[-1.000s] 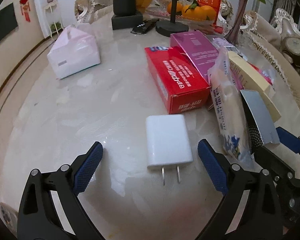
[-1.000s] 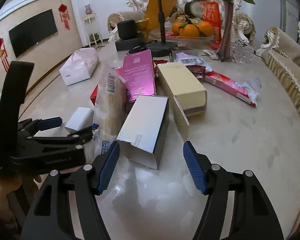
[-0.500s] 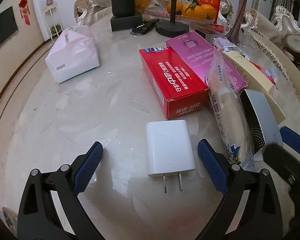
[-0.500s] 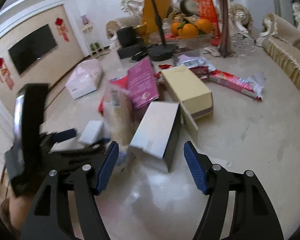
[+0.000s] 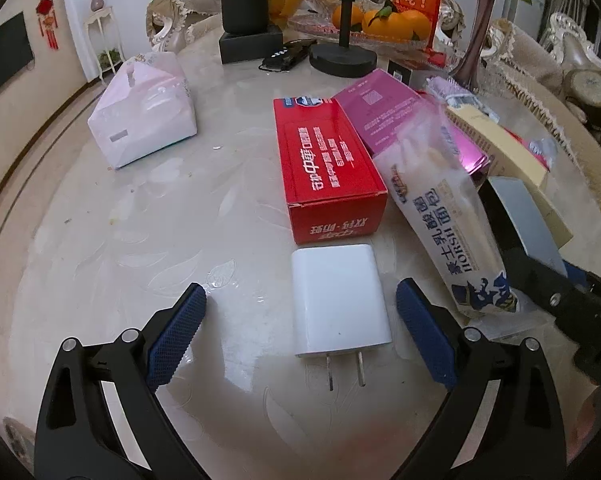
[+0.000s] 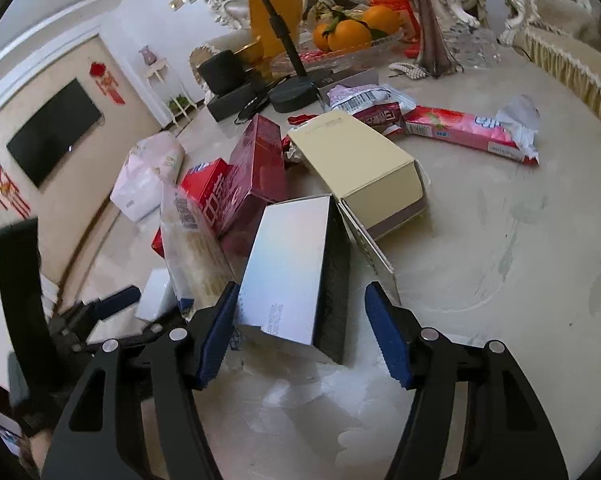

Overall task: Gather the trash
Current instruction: 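Grasp white charger with left tool while right tool grasps white-silver box, then drop white charger and white-silver box into wastebasket with both tools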

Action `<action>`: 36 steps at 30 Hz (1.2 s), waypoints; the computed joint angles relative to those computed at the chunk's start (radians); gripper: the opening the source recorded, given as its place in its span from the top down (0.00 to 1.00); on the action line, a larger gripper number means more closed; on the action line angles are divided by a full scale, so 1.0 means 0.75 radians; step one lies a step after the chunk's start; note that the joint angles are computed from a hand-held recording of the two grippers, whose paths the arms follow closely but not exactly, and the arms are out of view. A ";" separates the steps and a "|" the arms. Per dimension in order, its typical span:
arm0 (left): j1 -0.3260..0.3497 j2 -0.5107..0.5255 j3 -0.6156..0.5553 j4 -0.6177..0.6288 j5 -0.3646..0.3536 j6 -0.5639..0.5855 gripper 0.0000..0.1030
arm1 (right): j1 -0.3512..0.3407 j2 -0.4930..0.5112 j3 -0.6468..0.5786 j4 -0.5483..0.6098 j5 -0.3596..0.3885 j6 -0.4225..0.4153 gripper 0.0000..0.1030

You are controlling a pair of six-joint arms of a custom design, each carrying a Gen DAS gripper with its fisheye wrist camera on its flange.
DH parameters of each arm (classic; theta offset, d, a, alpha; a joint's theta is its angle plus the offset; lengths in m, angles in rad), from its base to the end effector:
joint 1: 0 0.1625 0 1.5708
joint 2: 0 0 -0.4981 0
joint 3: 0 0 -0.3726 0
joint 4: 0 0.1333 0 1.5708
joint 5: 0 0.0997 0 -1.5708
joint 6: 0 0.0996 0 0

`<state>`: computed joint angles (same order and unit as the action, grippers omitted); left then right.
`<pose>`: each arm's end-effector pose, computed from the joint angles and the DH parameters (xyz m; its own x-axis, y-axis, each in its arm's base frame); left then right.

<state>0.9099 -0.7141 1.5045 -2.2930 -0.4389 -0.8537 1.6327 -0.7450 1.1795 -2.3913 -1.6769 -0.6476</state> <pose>-0.2748 -0.7175 0.1749 -0.6572 -0.3902 -0.6449 0.1782 0.7509 -0.6359 0.1741 -0.8246 0.2891 -0.7589 -0.5751 0.3054 -0.6459 0.7243 -0.2411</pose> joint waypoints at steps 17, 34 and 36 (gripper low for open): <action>-0.013 -0.022 0.050 -0.077 0.028 0.036 0.63 | -0.034 -0.053 0.024 0.065 0.101 -0.051 0.63; -0.279 -0.148 0.569 -0.659 -0.088 0.120 0.63 | -0.178 -0.527 0.528 0.049 0.356 -0.274 0.62; -0.351 -0.163 0.641 -0.625 -0.106 0.070 0.63 | -0.214 -0.619 0.595 0.140 0.354 -0.356 0.62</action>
